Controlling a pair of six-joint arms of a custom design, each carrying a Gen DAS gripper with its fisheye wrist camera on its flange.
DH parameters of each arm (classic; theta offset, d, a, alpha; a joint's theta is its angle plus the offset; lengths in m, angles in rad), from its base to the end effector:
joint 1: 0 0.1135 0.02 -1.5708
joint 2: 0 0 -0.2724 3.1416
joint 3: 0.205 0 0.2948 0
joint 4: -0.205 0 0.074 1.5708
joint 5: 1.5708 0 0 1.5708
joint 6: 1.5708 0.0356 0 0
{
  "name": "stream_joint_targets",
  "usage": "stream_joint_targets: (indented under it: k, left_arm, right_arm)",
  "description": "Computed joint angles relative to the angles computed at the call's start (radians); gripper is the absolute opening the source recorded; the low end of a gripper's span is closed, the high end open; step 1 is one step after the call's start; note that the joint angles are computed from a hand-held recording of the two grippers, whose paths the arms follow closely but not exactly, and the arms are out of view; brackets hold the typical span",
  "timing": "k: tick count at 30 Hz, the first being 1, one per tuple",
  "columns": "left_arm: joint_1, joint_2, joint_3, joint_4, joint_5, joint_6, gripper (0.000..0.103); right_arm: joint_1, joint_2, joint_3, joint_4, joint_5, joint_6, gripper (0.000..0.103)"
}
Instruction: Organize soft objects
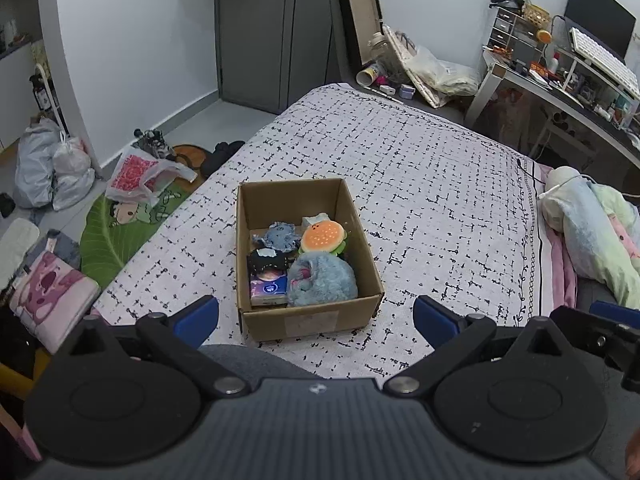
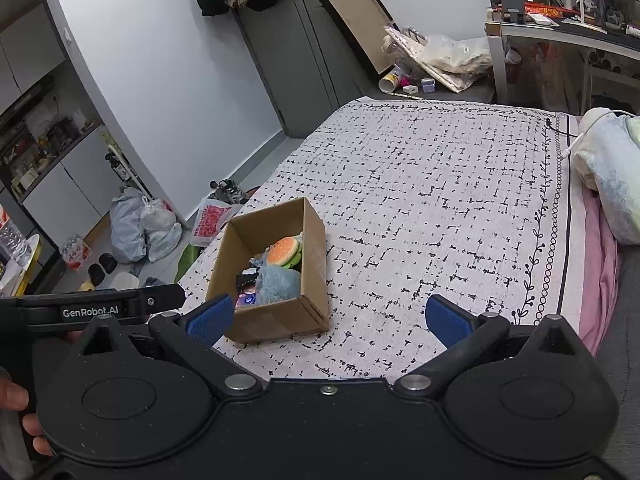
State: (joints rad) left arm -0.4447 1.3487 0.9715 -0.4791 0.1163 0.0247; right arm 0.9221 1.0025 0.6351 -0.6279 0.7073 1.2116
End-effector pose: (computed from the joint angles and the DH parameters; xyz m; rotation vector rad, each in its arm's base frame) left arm 0.2890 -0.1423 0.2461 0.6206 2.3667 -0.3296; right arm 0.1509 0.1608 0.2106 0.5692 2.1962 0.1825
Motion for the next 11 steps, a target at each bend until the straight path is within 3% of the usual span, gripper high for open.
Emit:
stream_joint_targets:
  k: [11]
  left_arm:
    - [-0.006,-0.035,-0.030,0.030,0.028,0.016,0.102]
  right_arm:
    - [0.001,-0.038,-0.037,0.043,-0.007,-0.017,0.103]
